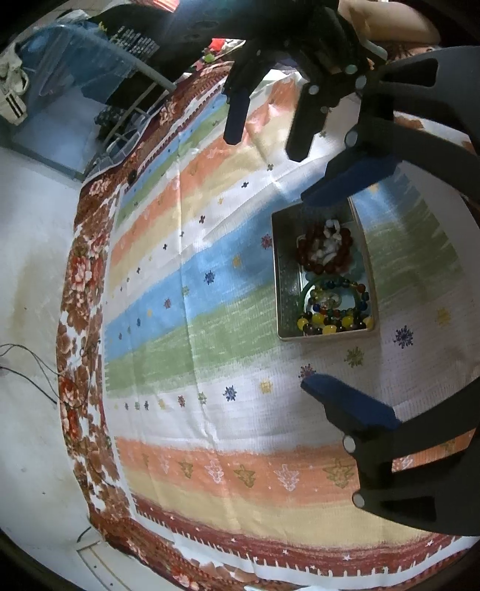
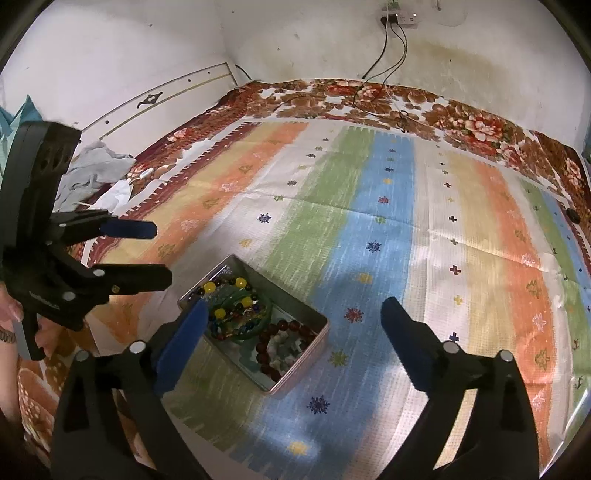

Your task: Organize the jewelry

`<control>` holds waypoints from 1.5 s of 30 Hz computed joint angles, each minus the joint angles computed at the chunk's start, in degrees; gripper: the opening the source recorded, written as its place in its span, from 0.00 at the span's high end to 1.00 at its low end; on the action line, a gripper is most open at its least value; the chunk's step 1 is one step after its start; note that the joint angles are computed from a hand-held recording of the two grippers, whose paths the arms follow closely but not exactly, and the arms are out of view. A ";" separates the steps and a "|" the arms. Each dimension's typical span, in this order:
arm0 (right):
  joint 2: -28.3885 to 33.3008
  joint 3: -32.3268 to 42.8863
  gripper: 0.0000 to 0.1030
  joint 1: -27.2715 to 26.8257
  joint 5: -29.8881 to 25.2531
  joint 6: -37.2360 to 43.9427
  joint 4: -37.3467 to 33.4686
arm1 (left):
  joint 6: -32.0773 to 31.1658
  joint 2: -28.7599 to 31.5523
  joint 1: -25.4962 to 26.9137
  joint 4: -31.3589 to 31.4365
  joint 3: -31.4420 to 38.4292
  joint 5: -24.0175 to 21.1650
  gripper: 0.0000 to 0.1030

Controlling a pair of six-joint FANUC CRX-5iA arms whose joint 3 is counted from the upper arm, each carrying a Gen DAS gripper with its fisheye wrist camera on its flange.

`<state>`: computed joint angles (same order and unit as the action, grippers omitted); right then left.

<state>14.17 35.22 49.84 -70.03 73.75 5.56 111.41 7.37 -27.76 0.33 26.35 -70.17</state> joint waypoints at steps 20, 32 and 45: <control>-9.41 -13.60 0.05 1.84 11.15 -3.31 3.17 | 6.83 -5.08 -7.14 -12.27 -3.24 4.11 0.06; -12.51 -18.13 0.05 2.77 13.94 -7.22 5.05 | 10.61 -5.66 -12.80 -21.16 -2.16 4.52 0.06; -12.00 -17.08 0.05 2.35 12.40 -6.59 3.05 | 12.39 -3.93 -15.79 -26.22 1.01 0.28 0.06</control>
<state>2.17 18.14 52.19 -57.63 67.15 8.61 123.80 3.44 -43.55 -25.88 27.36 -69.89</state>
